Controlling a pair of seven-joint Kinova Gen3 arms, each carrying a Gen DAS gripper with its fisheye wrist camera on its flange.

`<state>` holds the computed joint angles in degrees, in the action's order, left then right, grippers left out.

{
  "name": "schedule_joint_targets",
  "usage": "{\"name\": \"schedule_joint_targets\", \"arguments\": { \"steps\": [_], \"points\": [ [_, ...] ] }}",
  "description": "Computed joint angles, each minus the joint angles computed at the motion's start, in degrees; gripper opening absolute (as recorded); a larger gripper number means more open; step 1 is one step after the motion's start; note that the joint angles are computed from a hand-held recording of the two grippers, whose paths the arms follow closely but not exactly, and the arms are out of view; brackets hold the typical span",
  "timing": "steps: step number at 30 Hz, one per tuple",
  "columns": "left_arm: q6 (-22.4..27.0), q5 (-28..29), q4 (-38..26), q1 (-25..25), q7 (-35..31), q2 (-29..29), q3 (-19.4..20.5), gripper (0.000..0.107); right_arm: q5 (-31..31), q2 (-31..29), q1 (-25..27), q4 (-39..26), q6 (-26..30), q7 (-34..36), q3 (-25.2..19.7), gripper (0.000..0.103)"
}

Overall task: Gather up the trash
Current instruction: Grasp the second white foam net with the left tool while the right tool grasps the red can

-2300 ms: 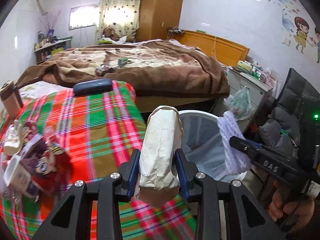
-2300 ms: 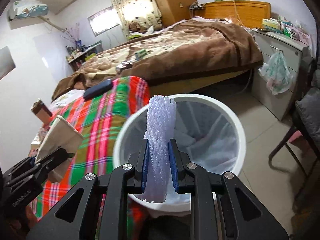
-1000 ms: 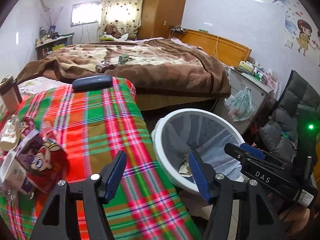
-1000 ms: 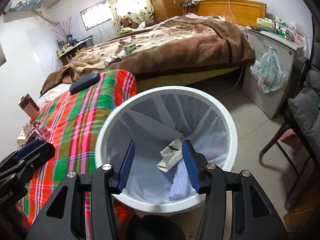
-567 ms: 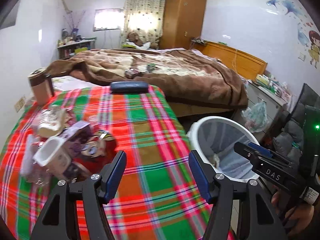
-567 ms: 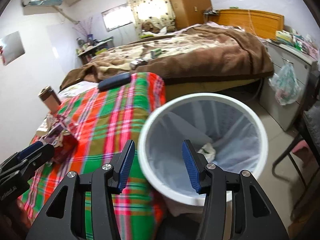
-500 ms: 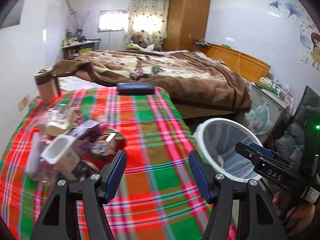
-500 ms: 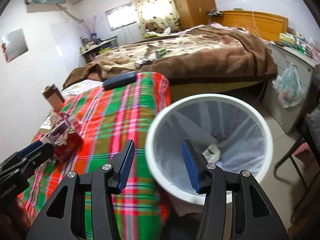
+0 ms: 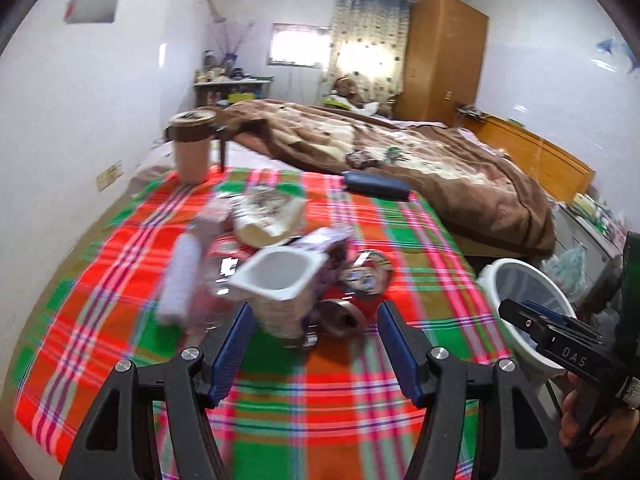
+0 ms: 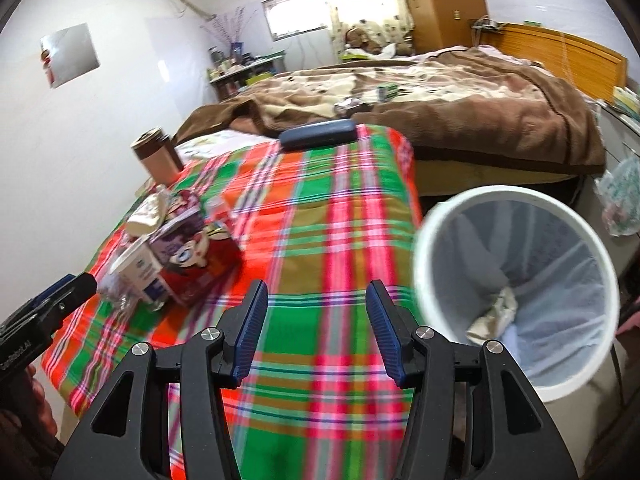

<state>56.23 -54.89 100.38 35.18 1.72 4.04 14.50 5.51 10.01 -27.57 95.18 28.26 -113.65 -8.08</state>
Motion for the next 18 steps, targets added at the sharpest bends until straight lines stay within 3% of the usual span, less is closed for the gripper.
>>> {"name": "schedule_joint_targets", "arguments": {
  "steps": [4,15,18],
  "points": [
    [0.2,1.0,2.5,-1.3,1.1,-1.8,-0.4,0.064,-4.2,2.1,0.7,-2.4,1.0,3.8,-1.9,0.054],
    [-2.3,3.9,8.1,-8.8,-0.8,-6.7,0.2,0.064,-4.6,8.3,-3.7,-11.3,6.7,2.6,-0.9,0.055],
    [-4.7,5.8,9.0,-11.4,-3.1,-7.8,-0.4,0.064,-6.5,10.7,-3.4,-14.9,9.5,3.0,-1.5,0.063]
  ]
}}
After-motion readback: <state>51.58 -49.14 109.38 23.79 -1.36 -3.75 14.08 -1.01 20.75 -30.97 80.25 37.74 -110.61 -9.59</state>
